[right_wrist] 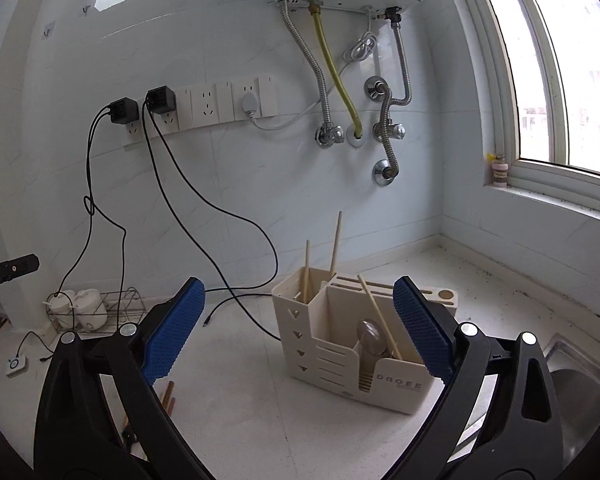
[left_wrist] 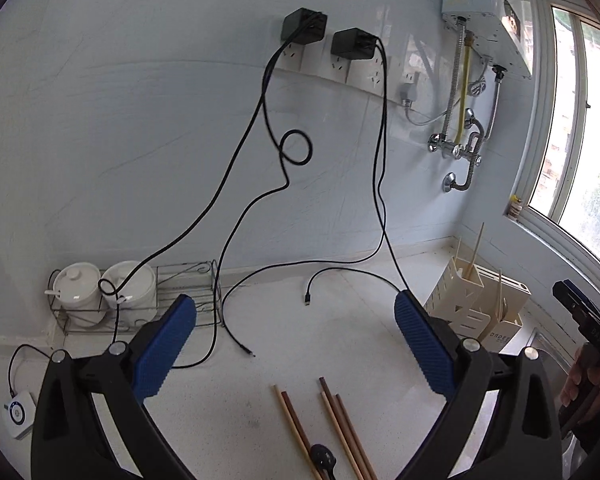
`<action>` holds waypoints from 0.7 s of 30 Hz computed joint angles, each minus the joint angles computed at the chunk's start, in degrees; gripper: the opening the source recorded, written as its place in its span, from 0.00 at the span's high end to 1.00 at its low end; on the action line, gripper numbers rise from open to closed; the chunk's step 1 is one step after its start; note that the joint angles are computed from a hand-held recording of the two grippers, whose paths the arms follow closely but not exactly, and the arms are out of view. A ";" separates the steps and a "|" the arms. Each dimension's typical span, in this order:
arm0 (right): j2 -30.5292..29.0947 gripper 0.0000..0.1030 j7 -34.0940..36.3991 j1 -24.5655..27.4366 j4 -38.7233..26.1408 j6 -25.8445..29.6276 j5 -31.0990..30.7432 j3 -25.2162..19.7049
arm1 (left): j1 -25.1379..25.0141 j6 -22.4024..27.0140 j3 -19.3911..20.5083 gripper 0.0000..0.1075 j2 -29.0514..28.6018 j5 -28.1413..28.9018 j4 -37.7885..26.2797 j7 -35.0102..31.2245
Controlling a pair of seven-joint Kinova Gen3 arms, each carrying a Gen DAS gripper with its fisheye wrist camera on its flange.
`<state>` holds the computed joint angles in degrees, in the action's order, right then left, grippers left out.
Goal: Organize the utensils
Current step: 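Withdraw both tools from the holder back toward the remaining utensils, then position both open grippers over the remaining chopsticks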
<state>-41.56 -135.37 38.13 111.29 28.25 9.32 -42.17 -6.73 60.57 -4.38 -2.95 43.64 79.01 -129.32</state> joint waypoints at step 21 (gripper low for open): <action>22.48 0.46 -4.03 -8.19 -9.63 10.96 5.34 -12.43 | -3.18 18.34 3.72 0.09 9.88 -12.65 -5.91 19.02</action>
